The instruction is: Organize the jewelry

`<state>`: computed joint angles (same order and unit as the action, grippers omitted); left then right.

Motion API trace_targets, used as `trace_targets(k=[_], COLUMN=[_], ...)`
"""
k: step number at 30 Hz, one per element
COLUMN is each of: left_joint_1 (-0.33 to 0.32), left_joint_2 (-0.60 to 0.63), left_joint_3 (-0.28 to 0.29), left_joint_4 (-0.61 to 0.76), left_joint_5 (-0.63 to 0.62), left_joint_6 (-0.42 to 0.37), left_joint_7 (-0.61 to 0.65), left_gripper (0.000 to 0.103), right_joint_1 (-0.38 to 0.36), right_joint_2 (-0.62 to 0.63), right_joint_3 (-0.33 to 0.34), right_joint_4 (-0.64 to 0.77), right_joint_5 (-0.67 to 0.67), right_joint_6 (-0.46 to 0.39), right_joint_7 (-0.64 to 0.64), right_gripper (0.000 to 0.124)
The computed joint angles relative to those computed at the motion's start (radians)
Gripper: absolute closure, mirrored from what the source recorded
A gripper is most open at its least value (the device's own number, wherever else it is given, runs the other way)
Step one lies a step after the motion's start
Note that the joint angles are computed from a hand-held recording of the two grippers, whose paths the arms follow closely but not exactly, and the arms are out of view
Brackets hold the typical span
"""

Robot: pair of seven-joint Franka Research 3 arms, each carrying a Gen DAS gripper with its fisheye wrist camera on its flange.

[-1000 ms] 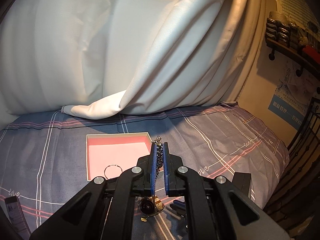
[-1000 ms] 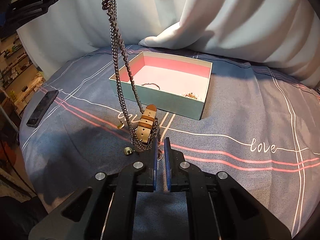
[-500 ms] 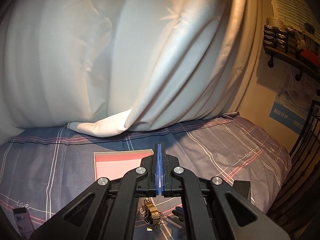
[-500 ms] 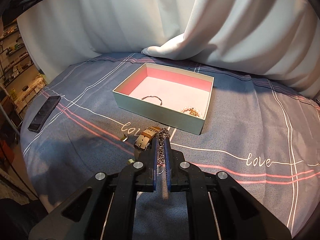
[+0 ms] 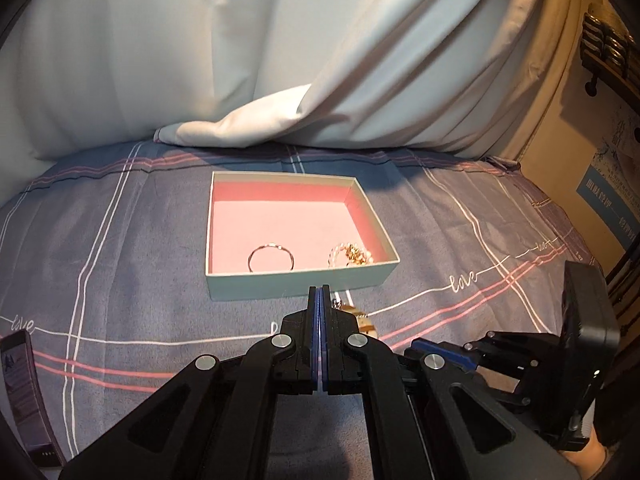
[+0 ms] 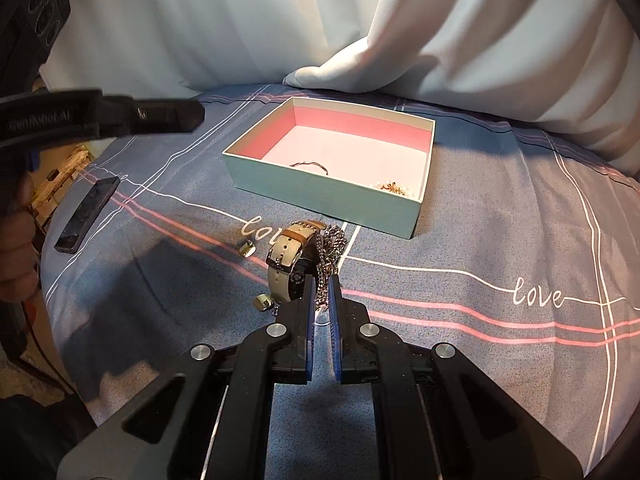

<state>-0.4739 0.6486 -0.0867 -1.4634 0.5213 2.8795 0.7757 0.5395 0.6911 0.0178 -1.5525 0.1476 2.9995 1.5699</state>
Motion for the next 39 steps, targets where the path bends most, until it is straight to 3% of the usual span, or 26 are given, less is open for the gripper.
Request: trace_targets(k=[1, 5, 7, 8, 9, 10, 11, 18, 20, 22, 24, 27, 36, 39], left_joint_1=[0.015, 0.003, 0.002, 0.000, -0.001, -0.007, -0.017, -0.005, -0.023, -0.020, -0.001, -0.011, -0.018, -0.012], left_joint_2=[0.012, 0.055, 0.074, 0.082, 0.091, 0.099, 0.104, 0.179, 0.184, 0.182, 0.174, 0.157, 0.087, 0.067], left_joint_3=[-0.022, -0.012, -0.016, -0.014, -0.015, -0.006, 0.006, -0.004, 0.023, 0.026, 0.008, 0.024, 0.048, 0.045], left_joint_4=[-0.002, 0.017, 0.035, 0.041, 0.050, 0.060, 0.064, 0.152, 0.162, 0.159, 0.141, 0.114, 0.015, -0.008], left_joint_5=[-0.013, -0.006, -0.005, -0.002, -0.002, 0.001, 0.008, -0.015, 0.006, 0.007, -0.007, 0.006, 0.038, 0.043], left_joint_6=[-0.015, -0.071, -0.092, -0.096, -0.100, -0.109, -0.107, -0.158, -0.161, -0.157, -0.132, -0.115, -0.051, -0.028], left_joint_7=[0.027, 0.053, 0.081, 0.090, 0.100, 0.099, 0.086, 0.145, 0.136, 0.127, 0.133, 0.118, 0.030, 0.012], left_gripper=[0.103, 0.102, 0.102, 0.097, 0.091, 0.072, 0.064, 0.067, 0.079, 0.090, 0.090, 0.090, 0.090, 0.090], right_joint_1=[-0.005, -0.034, -0.042, -0.029, -0.015, -0.016, -0.016, -0.012, -0.006, -0.002, -0.001, -0.013, -0.003, -0.013], right_joint_2=[0.002, 0.017, 0.033, 0.040, 0.046, 0.051, 0.057, 0.114, 0.135, 0.155, 0.172, 0.160, 0.102, 0.110], right_joint_3=[0.010, 0.067, 0.091, 0.082, 0.071, 0.077, 0.081, 0.087, 0.081, 0.077, 0.075, 0.089, 0.071, 0.086], right_joint_4=[-0.002, 0.007, 0.027, 0.032, 0.038, 0.043, 0.052, 0.143, 0.175, 0.207, 0.234, 0.208, 0.116, 0.148], right_joint_5=[0.004, 0.025, 0.036, 0.032, 0.027, 0.028, 0.032, 0.048, 0.047, 0.045, 0.044, 0.061, 0.054, 0.058], right_joint_6=[-0.005, -0.044, -0.081, -0.084, -0.082, -0.078, -0.077, -0.087, -0.093, -0.114, -0.151, -0.131, -0.081, -0.140], right_joint_7=[-0.004, -0.047, -0.072, -0.072, -0.069, -0.078, -0.082, -0.112, -0.111, -0.109, -0.105, -0.110, -0.112, -0.115], right_gripper=[0.117, 0.116, 0.107, 0.101, 0.088, 0.086, 0.086, 0.086, 0.089, 0.100, 0.111, 0.117, 0.117, 0.117])
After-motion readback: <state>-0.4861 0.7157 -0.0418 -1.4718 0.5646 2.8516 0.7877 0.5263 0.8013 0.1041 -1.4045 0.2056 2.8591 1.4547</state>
